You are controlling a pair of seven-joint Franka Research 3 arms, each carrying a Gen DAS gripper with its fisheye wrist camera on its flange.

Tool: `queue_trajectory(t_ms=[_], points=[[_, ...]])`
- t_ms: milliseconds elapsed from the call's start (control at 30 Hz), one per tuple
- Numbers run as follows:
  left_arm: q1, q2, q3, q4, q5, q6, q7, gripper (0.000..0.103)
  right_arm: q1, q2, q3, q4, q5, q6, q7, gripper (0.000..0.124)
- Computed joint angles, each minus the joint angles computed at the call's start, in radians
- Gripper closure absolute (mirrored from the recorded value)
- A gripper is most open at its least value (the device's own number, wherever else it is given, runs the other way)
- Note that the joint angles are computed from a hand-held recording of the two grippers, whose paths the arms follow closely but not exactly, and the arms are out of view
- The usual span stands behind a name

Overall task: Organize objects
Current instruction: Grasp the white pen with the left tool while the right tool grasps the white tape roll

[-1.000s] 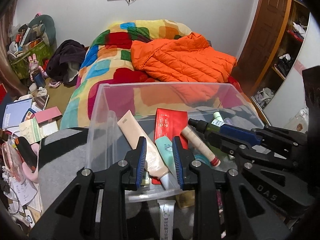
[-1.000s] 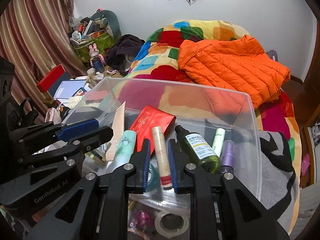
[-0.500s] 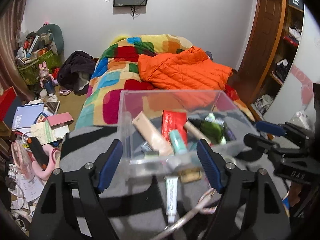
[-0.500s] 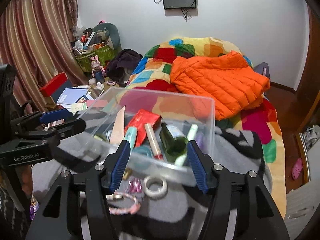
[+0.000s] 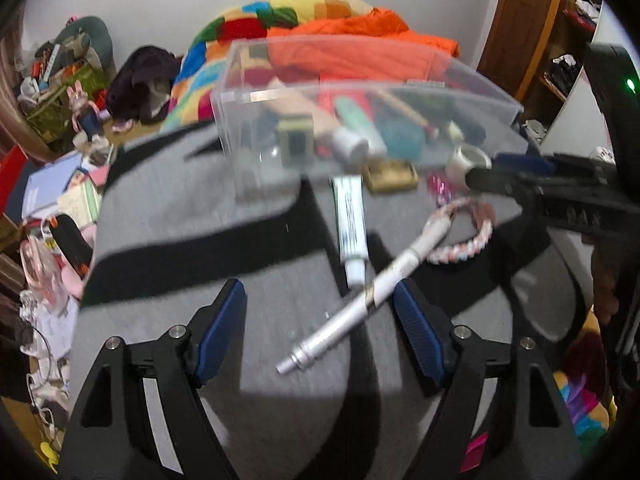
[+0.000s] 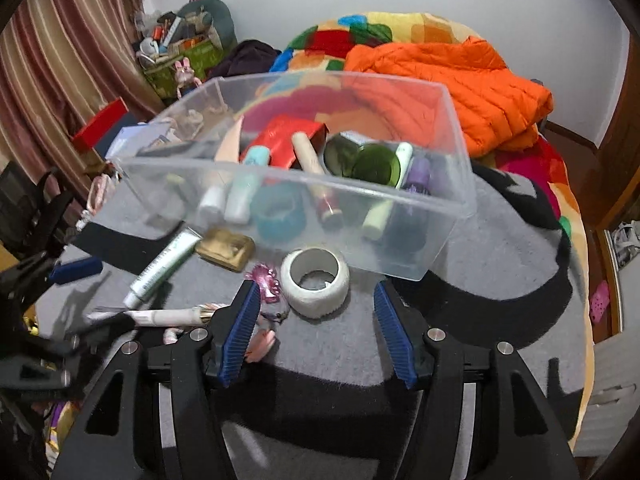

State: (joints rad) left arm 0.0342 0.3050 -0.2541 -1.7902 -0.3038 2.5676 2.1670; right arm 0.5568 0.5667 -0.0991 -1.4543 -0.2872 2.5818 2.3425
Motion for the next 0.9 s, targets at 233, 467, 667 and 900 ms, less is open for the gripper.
queue_trajectory(t_ms=[233,467,667,900], points=[[0.020,-0.069,-0.017,-0.077,-0.097,-0.001,0.091,0.067,-0.025,0.020,0.014,0.008,0.059,0.036,-0.001,0.071],[-0.008,-0.108,0.011,-0.102,-0.139,-0.056,0.142,0.074,0.010,-0.015,-0.023,-0.042,0.033,0.077,0.020,0.089],[-0.039,-0.043,0.009,-0.017,-0.092,-0.090,0.129,0.074,0.047,-0.085,-0.052,-0.117,-0.068,0.098,0.093,0.089],[-0.062,-0.008,-0.008,-0.010,-0.038,0.008,0.123,0.084,0.050,-0.165,-0.041,-0.213,-0.176,0.115,0.191,0.089]])
